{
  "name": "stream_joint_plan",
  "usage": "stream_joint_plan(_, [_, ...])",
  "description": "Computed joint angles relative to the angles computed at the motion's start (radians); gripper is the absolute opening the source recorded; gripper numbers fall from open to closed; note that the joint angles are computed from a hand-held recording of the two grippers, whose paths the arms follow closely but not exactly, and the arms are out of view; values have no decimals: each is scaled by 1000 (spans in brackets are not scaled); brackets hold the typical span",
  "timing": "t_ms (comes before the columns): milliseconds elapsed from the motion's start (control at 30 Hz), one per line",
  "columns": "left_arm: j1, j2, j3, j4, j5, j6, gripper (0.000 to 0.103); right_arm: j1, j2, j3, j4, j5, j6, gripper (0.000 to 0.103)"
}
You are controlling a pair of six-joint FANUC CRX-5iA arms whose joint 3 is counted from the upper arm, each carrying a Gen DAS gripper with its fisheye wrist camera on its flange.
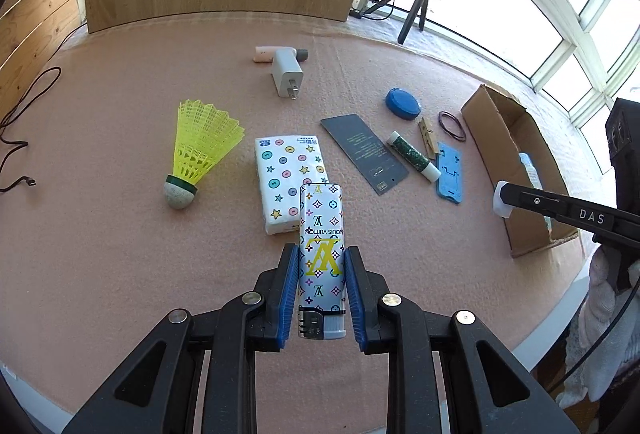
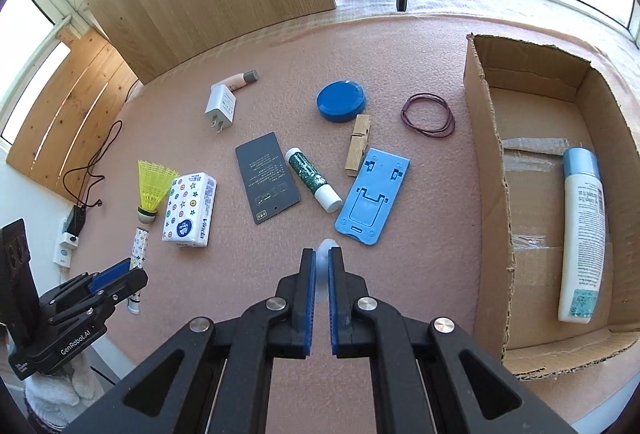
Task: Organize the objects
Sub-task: 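Grasp the patterned lighter with the left tool while the right tool grasps the eraser, then carry the lighter and eraser into the box and open both tools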
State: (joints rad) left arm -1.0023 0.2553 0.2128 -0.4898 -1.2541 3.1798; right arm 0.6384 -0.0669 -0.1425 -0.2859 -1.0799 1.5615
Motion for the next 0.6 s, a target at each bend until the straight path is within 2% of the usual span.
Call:
stream_joint_plan(300, [57,101,161,12,67,-203,25,-75,-92,-29,67,34,-18,5])
stream_joint_plan(600, [111,262,393,59,110,-413,25,-182,-109,-31,77,47,-8,5])
